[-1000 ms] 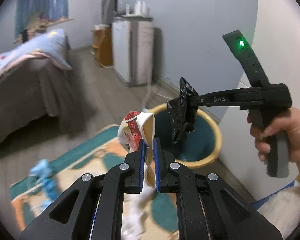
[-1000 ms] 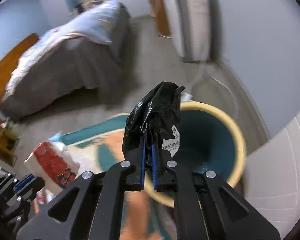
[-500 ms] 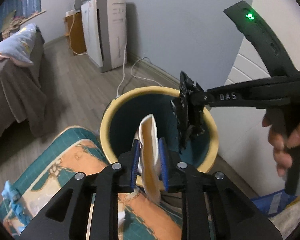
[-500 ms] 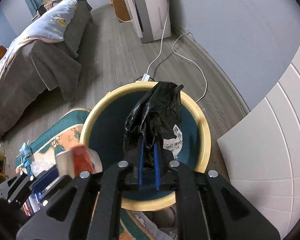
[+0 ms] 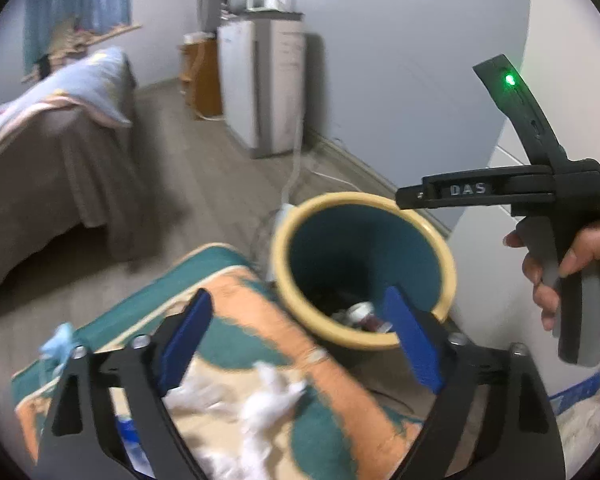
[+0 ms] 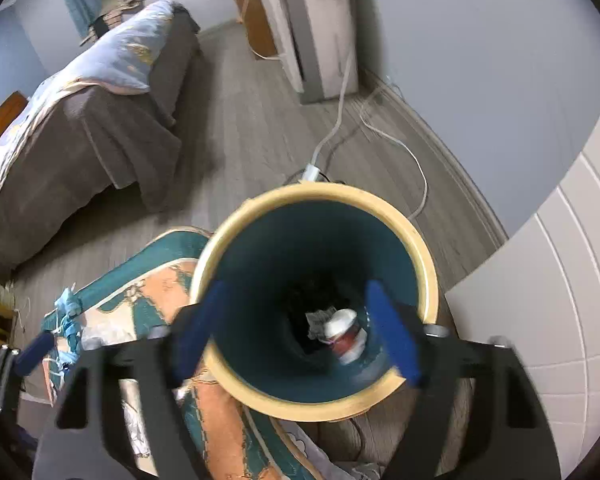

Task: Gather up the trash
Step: 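Carry both items to the yellow-rimmed bin and open both tools to drop them, then grasp the pink snack wrapper with left tool while right tool grasps blue foil bag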

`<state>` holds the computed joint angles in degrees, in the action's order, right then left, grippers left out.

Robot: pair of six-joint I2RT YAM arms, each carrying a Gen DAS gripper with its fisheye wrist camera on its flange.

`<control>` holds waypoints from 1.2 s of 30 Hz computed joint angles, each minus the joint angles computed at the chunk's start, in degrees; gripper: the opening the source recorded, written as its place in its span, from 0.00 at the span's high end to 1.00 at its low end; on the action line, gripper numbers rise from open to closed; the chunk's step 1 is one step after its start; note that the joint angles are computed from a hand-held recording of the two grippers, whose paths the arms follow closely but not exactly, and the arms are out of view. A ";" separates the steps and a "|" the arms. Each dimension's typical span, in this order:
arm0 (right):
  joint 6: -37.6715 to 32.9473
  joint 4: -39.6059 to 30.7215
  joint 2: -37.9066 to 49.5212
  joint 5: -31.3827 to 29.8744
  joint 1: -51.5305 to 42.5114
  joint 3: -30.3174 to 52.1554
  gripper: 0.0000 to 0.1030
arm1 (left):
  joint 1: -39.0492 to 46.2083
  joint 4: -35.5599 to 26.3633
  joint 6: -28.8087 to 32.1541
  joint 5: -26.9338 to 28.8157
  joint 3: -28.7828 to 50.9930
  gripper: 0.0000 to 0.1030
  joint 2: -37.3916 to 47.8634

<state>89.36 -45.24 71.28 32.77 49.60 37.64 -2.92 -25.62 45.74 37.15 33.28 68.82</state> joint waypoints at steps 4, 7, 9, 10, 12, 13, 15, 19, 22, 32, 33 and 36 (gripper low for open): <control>0.06 -2.77 5.38 2.89 3.96 7.24 0.06 | 10.21 -7.29 7.01 2.17 3.13 0.07 -1.79; -0.61 -3.96 10.34 4.06 6.71 13.38 0.06 | 18.48 -12.19 12.91 3.40 6.32 0.07 -1.15; -1.01 -6.18 14.71 4.86 8.46 18.78 0.06 | 24.67 -15.01 17.05 4.28 9.23 0.07 1.16; -1.31 -6.94 16.52 5.22 9.15 20.99 0.06 | 27.05 -15.70 18.45 4.72 10.39 0.07 2.33; -2.42 -8.27 20.48 5.92 10.43 25.94 0.06 | 32.44 -17.33 20.83 5.60 13.87 0.06 5.93; -2.90 -8.97 22.81 5.97 10.94 28.72 0.06 | 34.83 -18.02 21.98 5.83 15.56 0.06 7.82; -3.94 -9.15 26.53 5.41 11.73 32.95 0.06 | 38.94 -17.16 22.22 5.65 18.49 0.06 11.09; -5.50 -9.01 33.95 3.93 12.78 40.94 0.06 | 44.99 -14.11 23.03 4.95 22.14 0.06 17.22; -6.04 -9.21 39.08 2.74 13.62 46.36 0.06 | 48.24 -13.17 23.88 4.65 24.99 0.06 21.55; -7.49 -17.61 57.47 -0.54 15.26 69.82 0.06 | 53.09 -6.95 26.41 2.07 29.72 0.06 33.40; -7.80 -18.55 59.43 -0.68 15.34 72.39 0.06 | 53.06 -6.53 26.10 1.31 30.16 0.06 34.81; -8.42 -21.02 64.33 -1.13 15.17 78.75 0.06 | 51.84 -1.86 23.71 -1.77 29.72 0.06 37.97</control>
<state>80.95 -66.26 135.61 31.65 64.77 116.38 48.92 -27.48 69.45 35.38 63.00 106.79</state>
